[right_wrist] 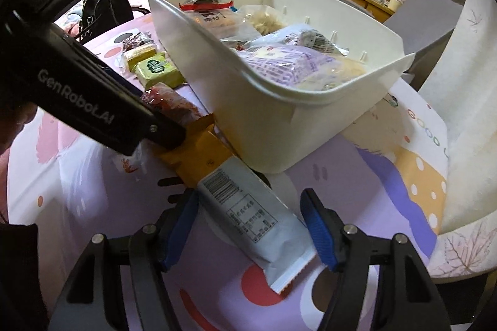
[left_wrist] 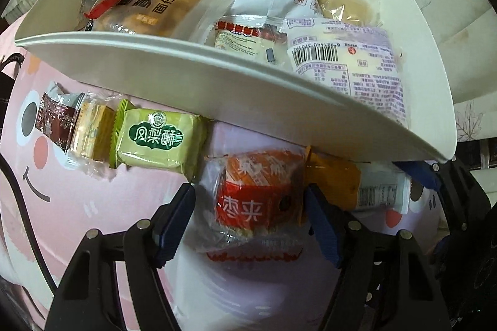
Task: Organize snacks
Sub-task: 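Grasp red date-snack pack with left tool while right tool reaches for orange-white bar, then grasp orange-white bar with right tool while left tool lifts red date pack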
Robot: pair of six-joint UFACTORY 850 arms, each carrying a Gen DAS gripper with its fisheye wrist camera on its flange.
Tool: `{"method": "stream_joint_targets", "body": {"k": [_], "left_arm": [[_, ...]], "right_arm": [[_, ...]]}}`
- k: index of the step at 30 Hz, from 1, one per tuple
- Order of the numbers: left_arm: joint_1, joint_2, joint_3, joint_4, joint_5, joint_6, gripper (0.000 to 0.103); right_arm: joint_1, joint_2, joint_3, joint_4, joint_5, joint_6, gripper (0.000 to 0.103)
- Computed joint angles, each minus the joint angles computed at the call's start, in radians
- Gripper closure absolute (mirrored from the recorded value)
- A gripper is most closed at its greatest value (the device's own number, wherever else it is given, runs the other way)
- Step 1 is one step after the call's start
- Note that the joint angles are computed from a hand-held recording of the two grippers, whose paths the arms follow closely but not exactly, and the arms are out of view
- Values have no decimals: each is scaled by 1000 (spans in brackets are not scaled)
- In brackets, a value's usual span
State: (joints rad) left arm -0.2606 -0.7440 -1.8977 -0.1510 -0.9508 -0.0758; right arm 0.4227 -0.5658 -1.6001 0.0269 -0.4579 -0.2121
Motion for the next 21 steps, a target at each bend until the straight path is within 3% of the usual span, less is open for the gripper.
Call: {"method": "stream_joint_targets", "body": {"k": [7, 11, 21], "left_arm": [[-13, -24, -30, 21, -3, -41, 34], [-9, -19, -32, 6, -2, -48, 46], [-3, 30, 23, -14, 19, -37, 58]], "right_arm": [[-3, -3, -9, 33, -23, -8, 38], [-3, -4, -14, 44, -37, -24, 42], [14, 15, -2, -39, -69, 57, 53]]}}
